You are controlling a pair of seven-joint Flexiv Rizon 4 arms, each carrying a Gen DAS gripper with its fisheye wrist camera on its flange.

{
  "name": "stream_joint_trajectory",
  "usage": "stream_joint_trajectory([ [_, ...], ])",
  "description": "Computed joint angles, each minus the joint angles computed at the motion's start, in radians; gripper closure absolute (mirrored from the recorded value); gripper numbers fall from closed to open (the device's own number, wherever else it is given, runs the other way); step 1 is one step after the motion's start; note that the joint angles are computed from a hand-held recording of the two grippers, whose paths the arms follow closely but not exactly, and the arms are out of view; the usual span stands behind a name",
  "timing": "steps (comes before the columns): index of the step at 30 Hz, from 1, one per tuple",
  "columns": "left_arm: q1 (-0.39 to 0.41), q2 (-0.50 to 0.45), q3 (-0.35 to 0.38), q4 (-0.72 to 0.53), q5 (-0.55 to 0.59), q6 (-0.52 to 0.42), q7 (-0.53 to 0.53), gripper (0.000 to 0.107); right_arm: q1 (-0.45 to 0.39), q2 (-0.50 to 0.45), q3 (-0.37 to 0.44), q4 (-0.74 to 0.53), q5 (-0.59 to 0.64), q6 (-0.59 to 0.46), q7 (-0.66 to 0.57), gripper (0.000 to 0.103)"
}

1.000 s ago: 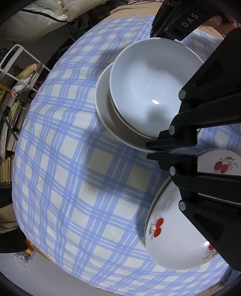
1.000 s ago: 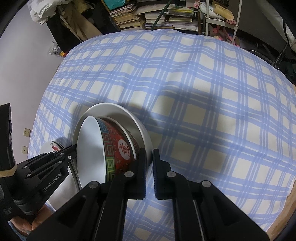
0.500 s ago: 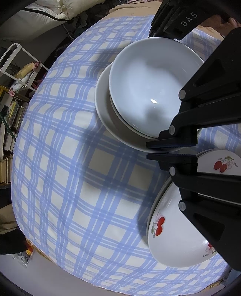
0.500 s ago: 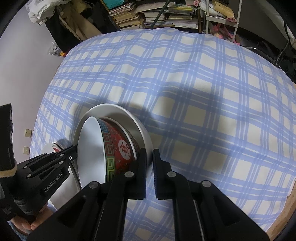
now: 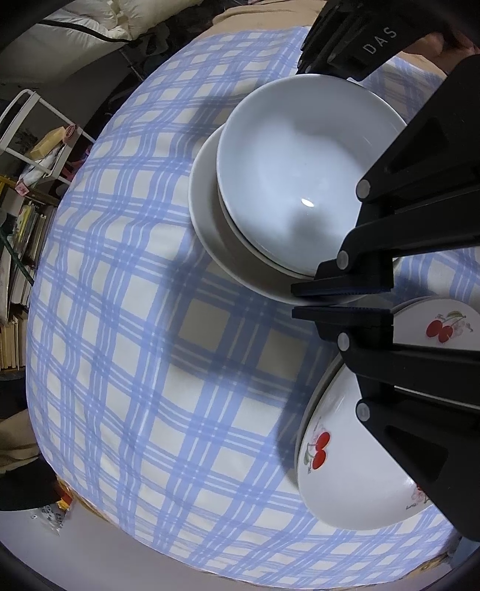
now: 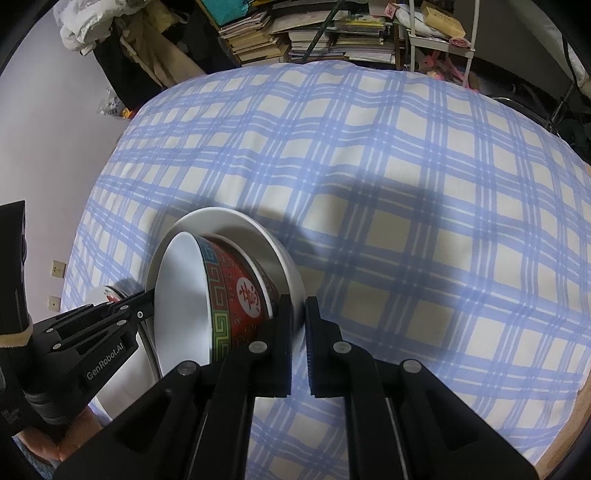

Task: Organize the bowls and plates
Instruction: 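Lift the bowl stack with both tools and carry it toward the cherry plates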

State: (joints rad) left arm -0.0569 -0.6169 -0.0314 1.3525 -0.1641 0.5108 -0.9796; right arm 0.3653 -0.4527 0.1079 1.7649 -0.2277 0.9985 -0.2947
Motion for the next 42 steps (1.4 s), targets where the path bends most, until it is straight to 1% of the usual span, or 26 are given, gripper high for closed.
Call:
stream_joint_trajectory([
  [6,-0.007,0.0,0.004,-0.031,0.017,-0.033,0.001,0.104,0.004,0.009,0.004,-0.028,0.007,-0.051,0.009,0.093],
  [11,-0.013,0.002,0.006,-0.043,0.033,-0.04,0.009,0.104,-0.006,0.01,0.014,-0.037,0.042,-0.061,0.015,0.093],
  [15,-0.013,0.002,0.008,-0.056,0.033,-0.053,0.001,0.104,0.002,0.016,0.011,-0.048,0.033,-0.088,0.022,0.093],
  [17,-0.013,0.004,0.008,-0.055,0.036,-0.045,0.005,0.103,0.002,0.013,0.013,-0.058,0.033,-0.099,0.016,0.093],
  [20,-0.006,0.004,0.009,-0.058,0.029,-0.062,-0.001,0.104,0.002,0.013,0.013,-0.052,0.036,-0.079,0.022,0.093],
  [22,-0.007,0.009,0.011,-0.045,0.035,-0.048,0.003,0.104,0.008,0.013,0.011,-0.05,0.032,-0.078,0.035,0.094],
  [25,-0.005,0.002,0.01,-0.04,0.034,-0.048,0.001,0.103,0.008,0.002,0.017,-0.064,0.031,-0.103,0.013,0.094],
  [28,-0.004,0.005,0.006,-0.025,0.033,-0.026,0.016,0.104,0.002,-0.015,0.025,-0.089,0.04,-0.146,-0.03,0.095],
  [31,-0.002,-0.01,0.007,-0.04,0.026,-0.045,0.006,0.104,-0.01,-0.034,0.037,-0.124,0.06,-0.189,-0.099,0.095],
  [34,0.002,-0.016,0.005,-0.04,0.017,-0.046,0.004,0.104,-0.011,-0.039,0.036,-0.119,0.069,-0.173,-0.138,0.095],
  [37,0.006,-0.023,0.004,-0.042,0.01,-0.048,-0.003,0.104,0.009,-0.035,0.015,-0.094,0.049,-0.138,-0.105,0.095],
  [40,0.014,-0.037,0.002,-0.063,-0.002,-0.075,-0.01,0.104,0.032,-0.032,-0.005,-0.082,-0.001,-0.132,-0.076,0.095],
  [42,0.01,-0.033,0.004,-0.06,0.002,-0.073,-0.013,0.104,0.037,-0.031,-0.011,-0.077,-0.018,-0.125,-0.057,0.095],
])
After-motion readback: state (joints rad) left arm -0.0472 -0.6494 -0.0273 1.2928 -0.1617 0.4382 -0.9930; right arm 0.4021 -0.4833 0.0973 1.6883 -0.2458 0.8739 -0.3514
